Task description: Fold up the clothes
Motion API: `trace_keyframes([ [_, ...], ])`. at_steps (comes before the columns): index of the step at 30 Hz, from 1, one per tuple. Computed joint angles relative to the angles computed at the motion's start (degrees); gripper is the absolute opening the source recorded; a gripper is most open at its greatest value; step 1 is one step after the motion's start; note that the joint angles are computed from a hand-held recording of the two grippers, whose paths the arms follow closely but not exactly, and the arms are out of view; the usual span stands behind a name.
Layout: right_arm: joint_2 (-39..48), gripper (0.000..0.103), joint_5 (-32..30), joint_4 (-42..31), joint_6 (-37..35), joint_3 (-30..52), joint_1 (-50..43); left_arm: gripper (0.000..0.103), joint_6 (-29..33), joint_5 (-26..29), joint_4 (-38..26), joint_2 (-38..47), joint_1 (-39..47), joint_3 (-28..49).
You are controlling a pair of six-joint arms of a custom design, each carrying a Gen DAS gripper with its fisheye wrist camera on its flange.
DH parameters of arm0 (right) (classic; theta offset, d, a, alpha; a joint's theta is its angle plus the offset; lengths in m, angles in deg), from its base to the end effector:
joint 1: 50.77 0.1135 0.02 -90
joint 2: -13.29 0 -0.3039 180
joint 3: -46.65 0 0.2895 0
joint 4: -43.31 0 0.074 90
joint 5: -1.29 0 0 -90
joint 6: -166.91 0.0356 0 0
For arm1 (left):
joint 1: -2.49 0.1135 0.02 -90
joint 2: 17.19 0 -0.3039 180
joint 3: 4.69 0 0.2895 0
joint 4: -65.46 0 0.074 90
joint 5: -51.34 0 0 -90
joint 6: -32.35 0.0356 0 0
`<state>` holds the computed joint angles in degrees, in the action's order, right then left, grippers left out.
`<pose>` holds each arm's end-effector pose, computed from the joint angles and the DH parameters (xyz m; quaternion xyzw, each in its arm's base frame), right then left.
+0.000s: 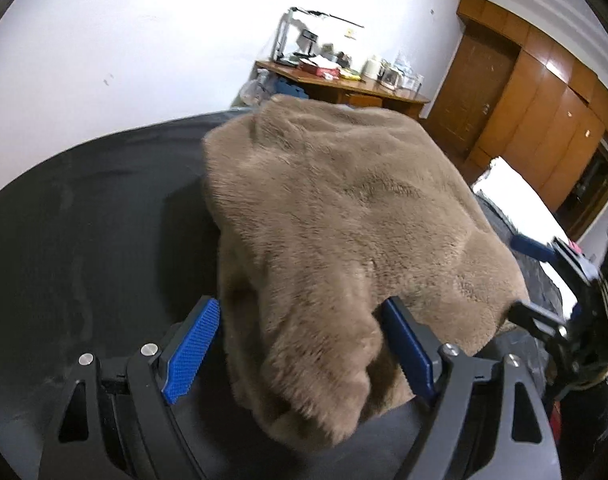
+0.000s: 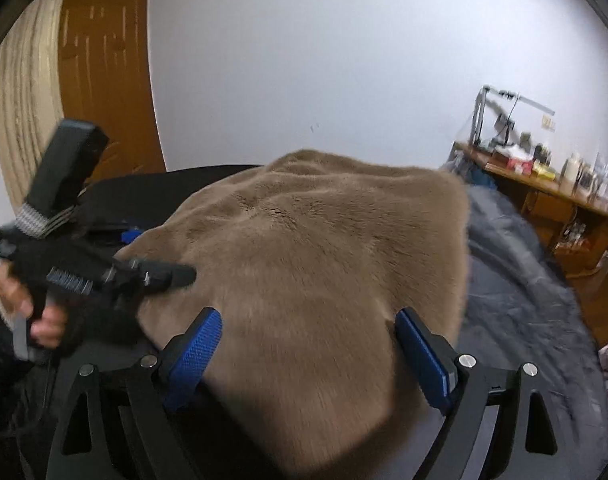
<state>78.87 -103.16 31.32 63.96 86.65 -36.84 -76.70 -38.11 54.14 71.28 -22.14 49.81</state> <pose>0.2322 0.0668 0.1991 -0.2609 0.8527 0.1166 0.4373 0.2990 -0.1375 0.1776 0.0468 0.9236 -0.1456 0.3514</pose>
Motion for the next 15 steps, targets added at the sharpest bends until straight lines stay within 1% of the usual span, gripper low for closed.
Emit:
trace_keyframes([
  [3,-7.7,0.091,0.2,-5.9,-2.0,-2.9,-1.5,0.087,0.1,-1.2,0.4,-3.2,-1.3,-1.9],
  [5,-10.4,0.091,1.3,-8.9,-3.5,-4.2,-1.4,0.087,0.5,-2.2,0.6,-3.4,-2.7,-1.8],
  [6,-10.9,0.091,3.2,-9.6,-4.0,-4.7,-0.1,0.087,0.9,-3.4,0.4,-2.6,-3.6,-1.0],
  [7,-11.2,0.091,5.4,-10.2,-4.4,-5.1,1.5,0.087,1.4,-5.8,0.0,-1.3,-4.8,-0.1],
  [8,-10.7,0.091,9.4,-9.6,-4.5,-5.5,4.2,0.087,1.9,-8.1,-0.4,0.1,-6.0,0.8],
  [10,-8.8,0.091,18.8,-7.0,-3.4,-6.1,9.8,0.087,2.0,-10.5,-1.7,2.0,-6.5,2.3],
  [11,-7.4,0.091,23.8,-5.6,-2.8,-6.2,12.3,0.087,1.6,-10.3,-1.6,2.8,-6.2,2.6],
  [13,-4.0,0.091,30.3,-2.3,-1.4,-6.0,13.9,0.088,0.8,-9.9,-1.4,4.4,-5.6,3.4],
  [15,-4.0,0.091,31.0,-2.1,0.6,-5.9,11.7,0.091,0.9,-10.0,-1.3,5.4,-5.2,3.9],
])
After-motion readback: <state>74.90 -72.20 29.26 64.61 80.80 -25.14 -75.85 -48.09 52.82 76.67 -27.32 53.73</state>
